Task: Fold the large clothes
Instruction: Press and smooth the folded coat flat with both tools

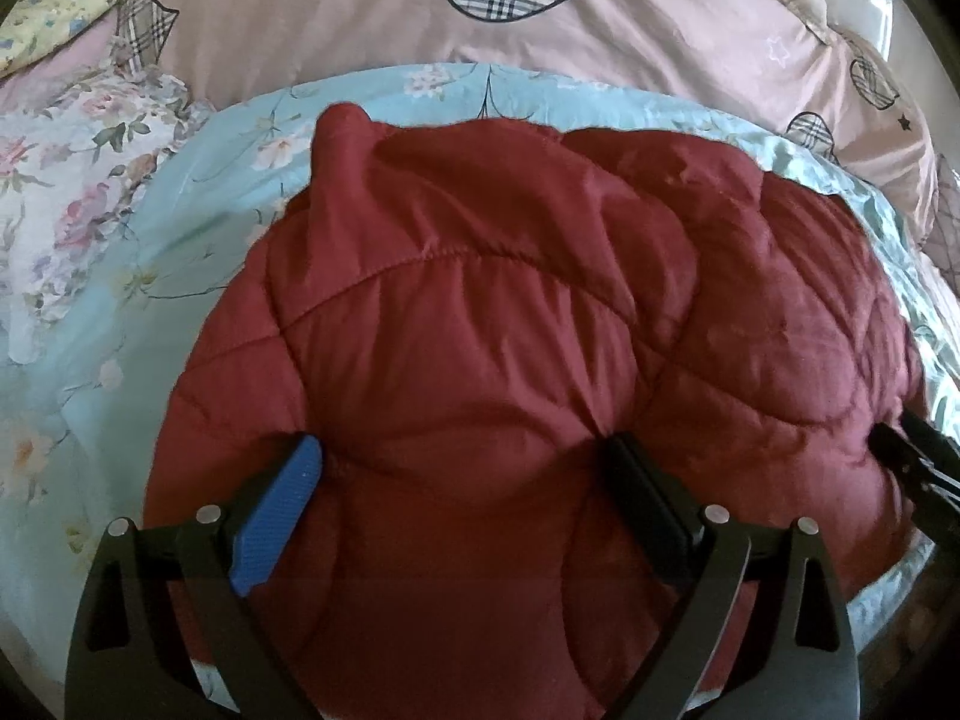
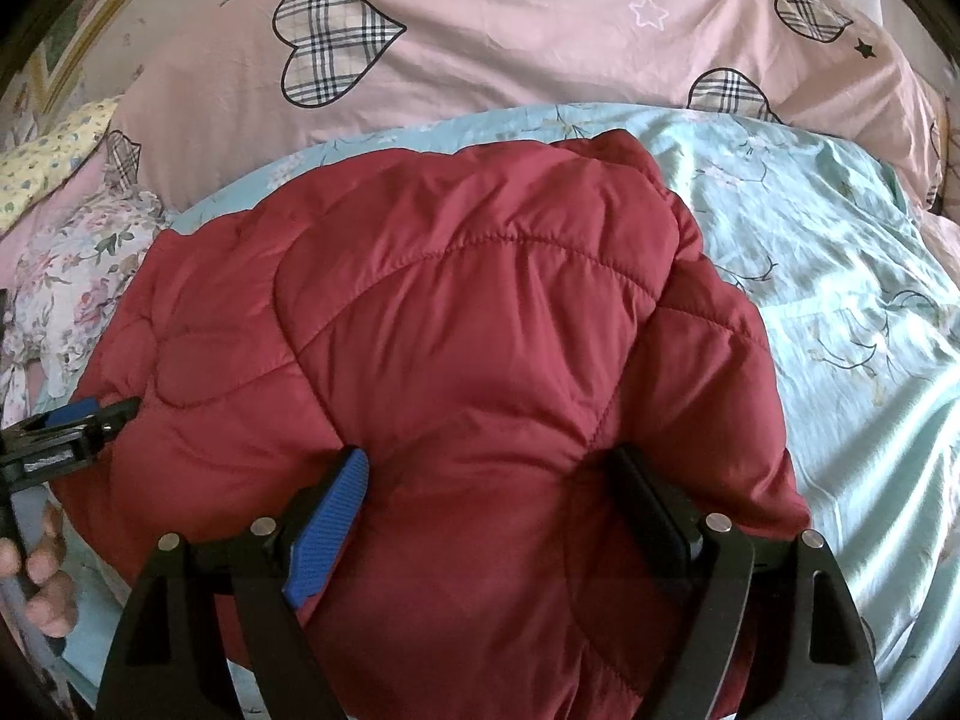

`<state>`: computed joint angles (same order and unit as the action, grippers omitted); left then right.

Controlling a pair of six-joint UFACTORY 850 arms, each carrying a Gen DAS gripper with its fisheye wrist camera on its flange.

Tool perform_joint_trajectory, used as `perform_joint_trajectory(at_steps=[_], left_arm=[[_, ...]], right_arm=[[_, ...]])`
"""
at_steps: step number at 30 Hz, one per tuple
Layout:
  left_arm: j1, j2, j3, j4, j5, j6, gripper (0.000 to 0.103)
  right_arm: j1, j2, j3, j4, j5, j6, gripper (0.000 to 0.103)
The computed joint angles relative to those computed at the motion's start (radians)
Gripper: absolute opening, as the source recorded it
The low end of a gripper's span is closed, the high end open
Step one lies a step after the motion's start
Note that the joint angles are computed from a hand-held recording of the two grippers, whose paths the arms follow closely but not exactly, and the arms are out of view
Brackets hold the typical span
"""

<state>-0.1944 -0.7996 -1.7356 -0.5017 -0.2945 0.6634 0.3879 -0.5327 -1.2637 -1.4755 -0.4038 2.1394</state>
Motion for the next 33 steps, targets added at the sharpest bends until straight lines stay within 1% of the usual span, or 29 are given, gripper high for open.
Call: perform_joint_trajectory(at_steps=[1,3,4,6,8,10,12,15,16,19,26,29,33], left_arm=[[0.002,0.015,0.017,-0.021,0.003,0.022,0.096],[0.007,0.057,0.074,-0.144,0.012,0.151,0.096],[0.007,0.072,0.096,-0.174,0.015,0.186,0.096],[0.001,0.069,0.103,-0.128,0.026,0.154,0.096],[-0.005,0.046,0.086,-0.074,0.038,0.107,0.099],[-0.003,0.026,0.062,-0.074,0.026,0.09,0.101],[-0.003,0.019,0.052,-0.07,0.023,0.087,0.102],[-0.004,0.014,0.048,-0.08,0.026,0.098,0.103],[-0.003,0.013,0.047,-0.088,0.027,0.105,0.103],[-0.004,0.012,0.051,-0.105,0.037,0.128,0.103],[-0.003,0.003,0.041,-0.122,0.035,0.148,0.103],[-0.001,-0.001,0.028,-0.094,0.014,0.122,0.103],[-0.002,-0.002,0.017,-0.047,-0.003,0.074,0.103]], right_arm=[[0.0,0.0,0.001,-0.004,0.001,0.003,0.084],[0.0,0.001,0.003,-0.012,-0.001,0.011,0.084],[0.001,0.0,0.002,-0.01,-0.002,0.01,0.084],[0.001,0.0,0.002,-0.008,-0.004,0.007,0.084],[0.005,0.006,0.002,0.004,-0.01,-0.001,0.084],[0.018,0.019,0.003,0.036,-0.034,-0.026,0.084],[0.034,0.033,0.011,0.014,-0.058,-0.011,0.084],[0.033,0.007,-0.021,0.102,-0.056,-0.13,0.086],[0.03,-0.005,-0.029,0.109,-0.054,-0.145,0.087],[0.013,-0.023,-0.032,0.073,-0.033,-0.099,0.091],[0.017,-0.024,-0.032,0.071,-0.035,-0.092,0.092],[0.017,-0.02,-0.033,0.099,-0.03,-0.114,0.092],[0.01,-0.017,-0.042,0.178,-0.014,-0.194,0.092]])
